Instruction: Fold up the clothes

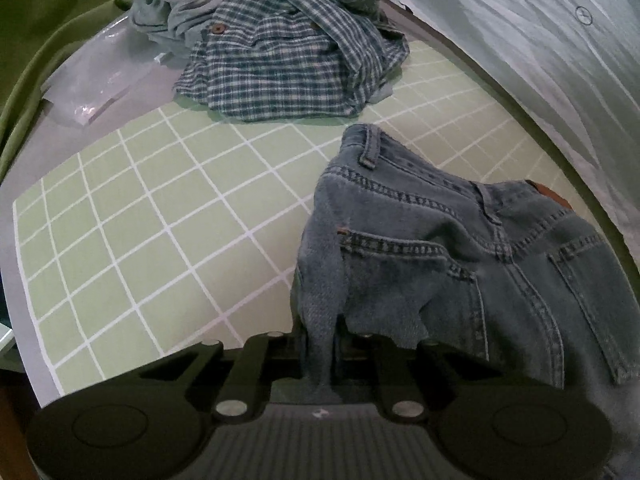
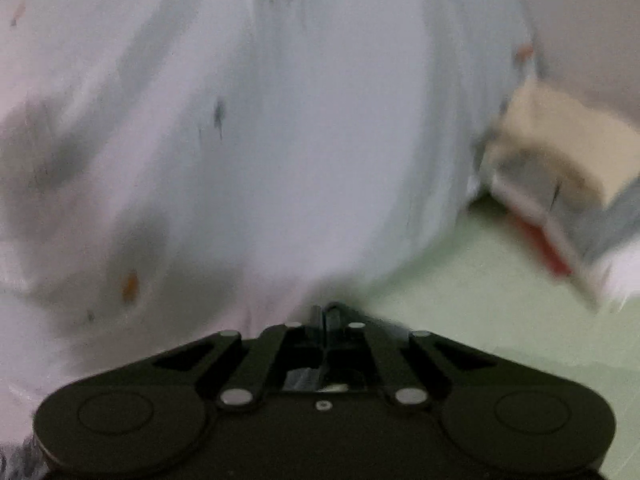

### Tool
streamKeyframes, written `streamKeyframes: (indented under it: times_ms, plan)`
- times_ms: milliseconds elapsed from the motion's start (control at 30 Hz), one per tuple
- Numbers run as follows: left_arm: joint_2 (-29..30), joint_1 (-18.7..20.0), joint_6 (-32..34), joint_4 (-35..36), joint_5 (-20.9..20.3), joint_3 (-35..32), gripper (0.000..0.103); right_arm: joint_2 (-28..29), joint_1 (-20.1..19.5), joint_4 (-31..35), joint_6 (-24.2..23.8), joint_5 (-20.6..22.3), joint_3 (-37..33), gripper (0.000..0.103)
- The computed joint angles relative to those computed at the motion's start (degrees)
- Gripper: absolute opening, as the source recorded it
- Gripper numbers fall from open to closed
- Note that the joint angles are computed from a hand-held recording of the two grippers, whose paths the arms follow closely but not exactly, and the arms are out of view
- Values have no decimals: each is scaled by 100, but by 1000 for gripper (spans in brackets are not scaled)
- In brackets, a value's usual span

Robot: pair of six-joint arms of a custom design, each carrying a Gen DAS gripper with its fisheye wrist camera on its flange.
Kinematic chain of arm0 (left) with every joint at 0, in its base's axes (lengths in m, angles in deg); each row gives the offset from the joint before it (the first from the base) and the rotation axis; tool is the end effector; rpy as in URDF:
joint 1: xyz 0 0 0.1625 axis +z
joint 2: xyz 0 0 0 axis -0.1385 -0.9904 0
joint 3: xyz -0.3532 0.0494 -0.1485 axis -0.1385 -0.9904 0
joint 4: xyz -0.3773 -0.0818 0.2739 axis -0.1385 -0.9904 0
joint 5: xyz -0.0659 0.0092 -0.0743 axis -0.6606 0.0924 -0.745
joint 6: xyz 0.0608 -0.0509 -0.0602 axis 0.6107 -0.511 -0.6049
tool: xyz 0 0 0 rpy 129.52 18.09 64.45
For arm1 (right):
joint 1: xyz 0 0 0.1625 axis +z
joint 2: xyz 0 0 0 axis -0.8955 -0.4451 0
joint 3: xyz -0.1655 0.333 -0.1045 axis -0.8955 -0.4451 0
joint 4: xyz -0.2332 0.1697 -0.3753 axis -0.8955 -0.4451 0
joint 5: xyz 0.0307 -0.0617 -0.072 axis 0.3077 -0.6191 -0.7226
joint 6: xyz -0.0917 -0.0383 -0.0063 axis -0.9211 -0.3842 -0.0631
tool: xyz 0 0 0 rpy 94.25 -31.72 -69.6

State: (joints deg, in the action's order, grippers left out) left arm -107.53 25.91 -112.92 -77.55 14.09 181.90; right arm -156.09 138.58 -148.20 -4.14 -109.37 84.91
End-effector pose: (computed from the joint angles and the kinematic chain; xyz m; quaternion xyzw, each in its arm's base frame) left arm -0.3310 -0.3132 0.1470 -0.2014 0.8569 -0.3307 0.3403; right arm 0.0421 -0.2639 0.6219 -0.0774 -0.7286 0.6260 0.2670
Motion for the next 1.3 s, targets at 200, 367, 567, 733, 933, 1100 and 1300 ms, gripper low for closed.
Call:
streamKeyframes:
  times_ms: [200, 367, 567, 733, 933, 1100, 1300]
  plan:
    - [82, 48, 66, -12, -81, -61, 19, 74, -2, -33, -286, -215, -160, 1]
    - [355, -16, 77, 710, 39, -467, 35, -44, -100, 34, -279, -420, -20, 1]
    - [597, -47, 508, 592, 852, -878, 67, -437, -695, 635, -131, -309, 199, 1]
    - [1008, 258, 2456, -1865, 1201, -902, 78, -726, -1417, 1173, 187, 61, 298, 2]
    - [2067, 733, 4088, -3236, 635, -1505, 86, -863, -1967, 1456, 256, 283, 370, 2]
    - [2466, 906, 4003, -2528, 334, -1743, 55, -921, -2412, 1842, 269, 353, 432, 2]
    - [2365, 1059, 3882, -2728, 454, -1538, 29, -589, -2595, 2167, 442, 247, 460, 2]
